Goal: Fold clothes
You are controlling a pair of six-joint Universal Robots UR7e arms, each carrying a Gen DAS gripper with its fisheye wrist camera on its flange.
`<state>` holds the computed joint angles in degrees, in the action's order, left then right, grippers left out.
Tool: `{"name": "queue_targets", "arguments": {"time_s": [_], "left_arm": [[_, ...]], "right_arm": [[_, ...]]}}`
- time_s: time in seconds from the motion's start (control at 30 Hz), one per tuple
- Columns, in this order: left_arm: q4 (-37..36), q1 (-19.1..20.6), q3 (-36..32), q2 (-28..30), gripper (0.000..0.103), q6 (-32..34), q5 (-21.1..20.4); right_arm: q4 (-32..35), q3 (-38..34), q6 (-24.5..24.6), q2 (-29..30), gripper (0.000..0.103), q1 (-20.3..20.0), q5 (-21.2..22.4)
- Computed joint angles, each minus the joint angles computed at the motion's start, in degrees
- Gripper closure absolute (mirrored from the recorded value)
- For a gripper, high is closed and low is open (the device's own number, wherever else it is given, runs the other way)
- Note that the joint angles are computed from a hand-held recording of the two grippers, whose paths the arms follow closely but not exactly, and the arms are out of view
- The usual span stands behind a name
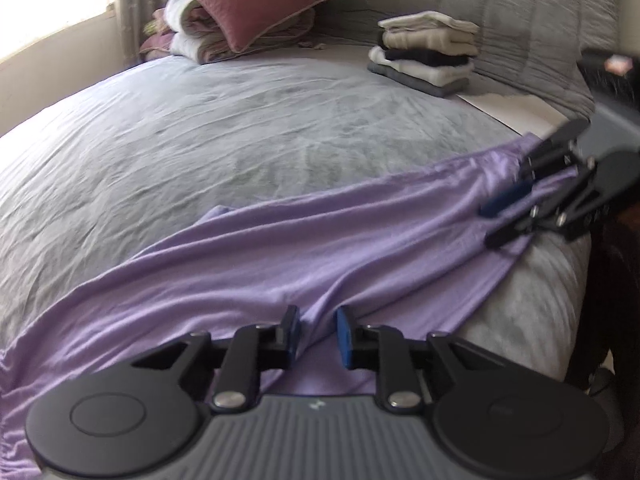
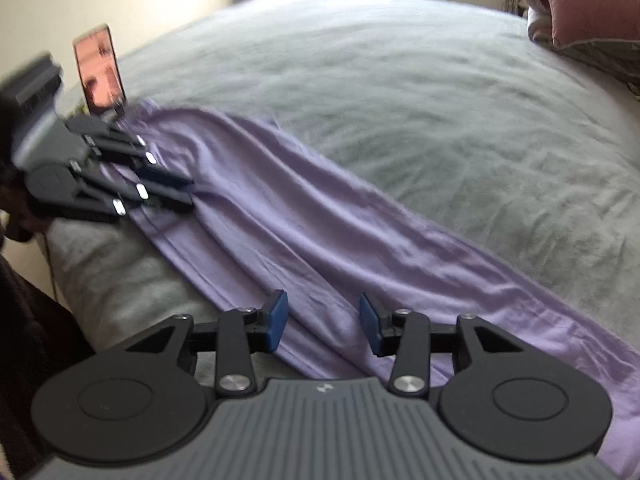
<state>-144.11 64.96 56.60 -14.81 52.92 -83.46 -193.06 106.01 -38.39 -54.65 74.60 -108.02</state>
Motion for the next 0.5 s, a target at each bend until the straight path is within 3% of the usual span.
{"name": "queue_targets", "arguments": {"time_s": [0.13, 0.4, 0.5], "left_arm": [[-2.57, -0.12, 1.26, -0.22, 0.08, 0.99, 0.94], [-4.85, -0.39, 1.93, -0.34, 0.078, 0.58, 2.09], [-5.68, -0.36, 3.14, -1.24, 0.101, 1.26, 1.57]], "right_arm": [[-1.69, 0.63, -1.72, 0.2, 0.097, 0.13, -0.44], [-4.27, 3.48, -3.53, -1.23, 0.1, 0.88, 0.1], [-4.94, 4.05, -4.06, -1.34, 0.1, 1.2, -0.27]]}}
